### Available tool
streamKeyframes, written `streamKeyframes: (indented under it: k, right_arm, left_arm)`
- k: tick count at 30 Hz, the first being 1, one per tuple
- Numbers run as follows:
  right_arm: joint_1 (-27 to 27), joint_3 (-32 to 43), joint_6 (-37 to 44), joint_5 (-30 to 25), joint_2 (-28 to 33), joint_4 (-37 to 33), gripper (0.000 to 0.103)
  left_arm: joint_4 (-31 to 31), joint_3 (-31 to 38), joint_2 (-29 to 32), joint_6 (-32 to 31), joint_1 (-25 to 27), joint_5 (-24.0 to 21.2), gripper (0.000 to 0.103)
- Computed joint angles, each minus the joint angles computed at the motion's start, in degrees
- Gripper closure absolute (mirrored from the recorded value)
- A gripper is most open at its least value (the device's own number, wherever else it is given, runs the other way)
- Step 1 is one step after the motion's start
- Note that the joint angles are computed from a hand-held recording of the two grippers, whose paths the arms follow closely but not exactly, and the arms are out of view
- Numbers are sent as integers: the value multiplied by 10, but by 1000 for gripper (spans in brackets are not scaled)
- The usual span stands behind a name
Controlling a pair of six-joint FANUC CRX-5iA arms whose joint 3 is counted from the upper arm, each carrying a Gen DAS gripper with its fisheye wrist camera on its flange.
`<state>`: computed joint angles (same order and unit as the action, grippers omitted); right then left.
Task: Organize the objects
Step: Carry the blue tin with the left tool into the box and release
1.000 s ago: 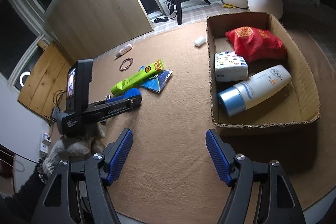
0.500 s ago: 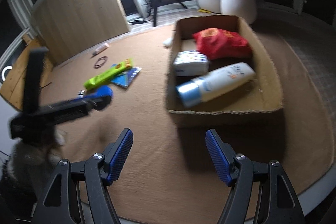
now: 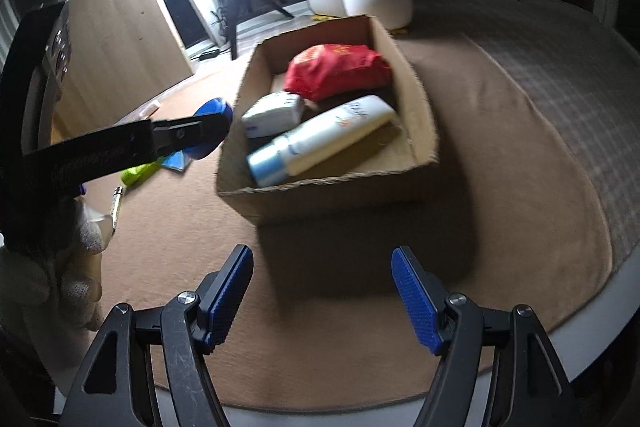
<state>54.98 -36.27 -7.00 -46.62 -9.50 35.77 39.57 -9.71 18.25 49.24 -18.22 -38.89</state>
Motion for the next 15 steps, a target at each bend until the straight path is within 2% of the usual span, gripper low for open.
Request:
streamKeyframes:
  k: [10, 11, 12, 13, 15]
  right_arm:
    - [-3, -23, -7, -4, -23, -19, 35]
    - [-3, -24, -6, -2, -23, -21, 35]
    - [-4, -24, -5, -1, -23, -23, 35]
    - [-4, -23, -4, 1, -22, -24, 35]
    - [-3, -21, 0, 3, -20, -24, 35]
  left_arm:
    - [-10, 36, 30, 4, -32, -3, 49]
    - [-7, 38, 31, 0, -32, -8, 47]
    - [-9, 40, 32, 3, -32, -12, 38]
    - [-2, 36, 30, -2, -31, -11, 35]
    - [9, 25, 22, -12, -28, -2, 34]
